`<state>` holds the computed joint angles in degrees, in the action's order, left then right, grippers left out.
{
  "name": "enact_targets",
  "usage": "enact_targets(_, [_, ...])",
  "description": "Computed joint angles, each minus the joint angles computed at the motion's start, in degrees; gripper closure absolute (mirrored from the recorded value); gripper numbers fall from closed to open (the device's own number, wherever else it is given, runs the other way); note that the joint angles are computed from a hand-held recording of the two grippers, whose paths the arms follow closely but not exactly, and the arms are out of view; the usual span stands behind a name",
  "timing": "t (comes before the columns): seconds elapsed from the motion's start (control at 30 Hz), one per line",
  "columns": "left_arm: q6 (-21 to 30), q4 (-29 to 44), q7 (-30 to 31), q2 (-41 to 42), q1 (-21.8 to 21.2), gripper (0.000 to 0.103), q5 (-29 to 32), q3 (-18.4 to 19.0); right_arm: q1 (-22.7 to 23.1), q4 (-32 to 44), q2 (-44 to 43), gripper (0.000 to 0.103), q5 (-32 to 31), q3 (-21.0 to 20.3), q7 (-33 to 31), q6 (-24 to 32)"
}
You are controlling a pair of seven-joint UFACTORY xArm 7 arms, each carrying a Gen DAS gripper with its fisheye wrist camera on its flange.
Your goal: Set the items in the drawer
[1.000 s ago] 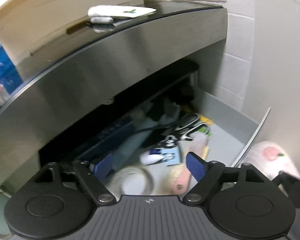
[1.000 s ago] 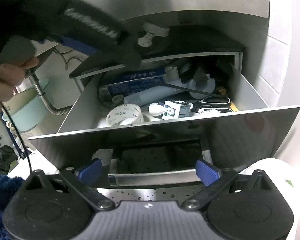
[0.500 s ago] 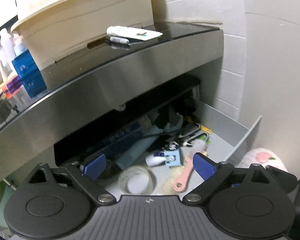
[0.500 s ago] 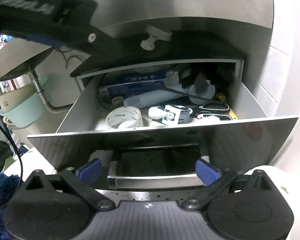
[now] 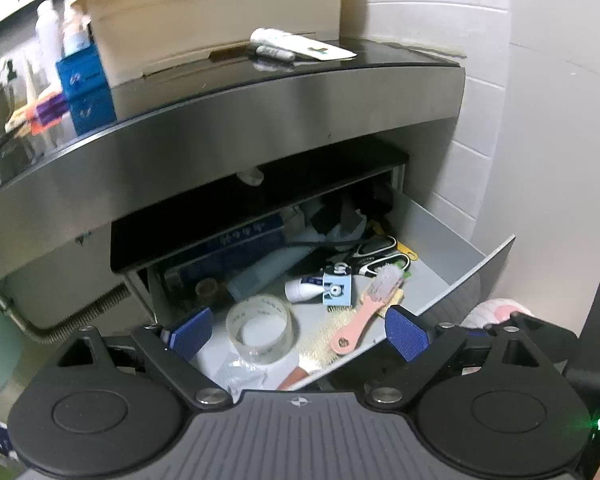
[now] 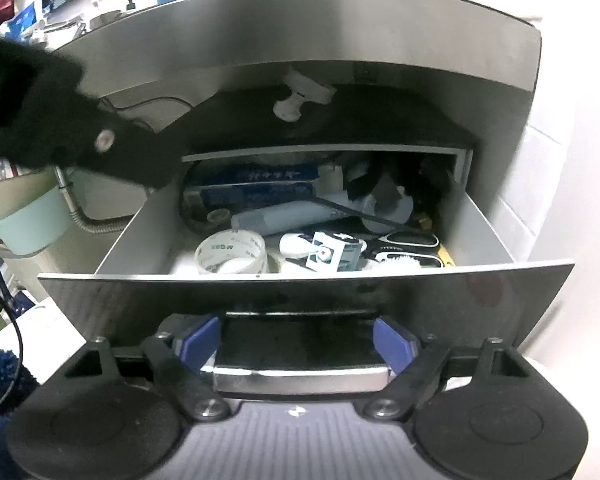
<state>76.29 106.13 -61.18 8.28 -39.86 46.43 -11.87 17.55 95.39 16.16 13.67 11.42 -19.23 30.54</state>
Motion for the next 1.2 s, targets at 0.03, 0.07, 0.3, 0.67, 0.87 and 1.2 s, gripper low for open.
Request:
enact_targets(0.03, [0.0, -1.2, -1.5, -0.9, 0.0, 0.009, 0.0, 0.0, 0.1, 0.1, 0.1, 0.022, -0.3, -0.1, 0.1, 0.2])
enact_targets(0.07, [0.1, -2.4, -3.5, -1.9, 0.0, 0.009, 0.4, -0.1, 0.2, 0.2, 0.1, 0.023, -0.6, -0.2, 0.3, 0.4])
enact_targets(0.3, [6.6, -6.4, -15.5, -5.7, 0.6, 0.008, 9.3, -3.6, 1.5, 1.4, 1.2, 0.024, -4.3, -1.1, 2.0, 1.5])
enact_targets(0.67, [14.5, -6.7, -21.4, -6.2, -0.3, 0.003, 17.2, -5.6, 3.5, 6.6, 5.0, 0.026, -9.8, -1.9, 4.4, 6.2])
enact_targets(0.87, [14.6, -6.7, -20.5, -5.9, -1.1, 0.001, 20.0, -5.9, 4.0, 8.8, 6.4, 0.026, -10.8, -2.3, 5.5, 9.2])
enact_targets(1.2, [14.5, -7.1, -20.6, -5.8, -1.5, 0.001, 21.0, -5.8, 4.9, 12.0, 8.6, 0.026, -12.1, -2.6, 6.7, 11.5])
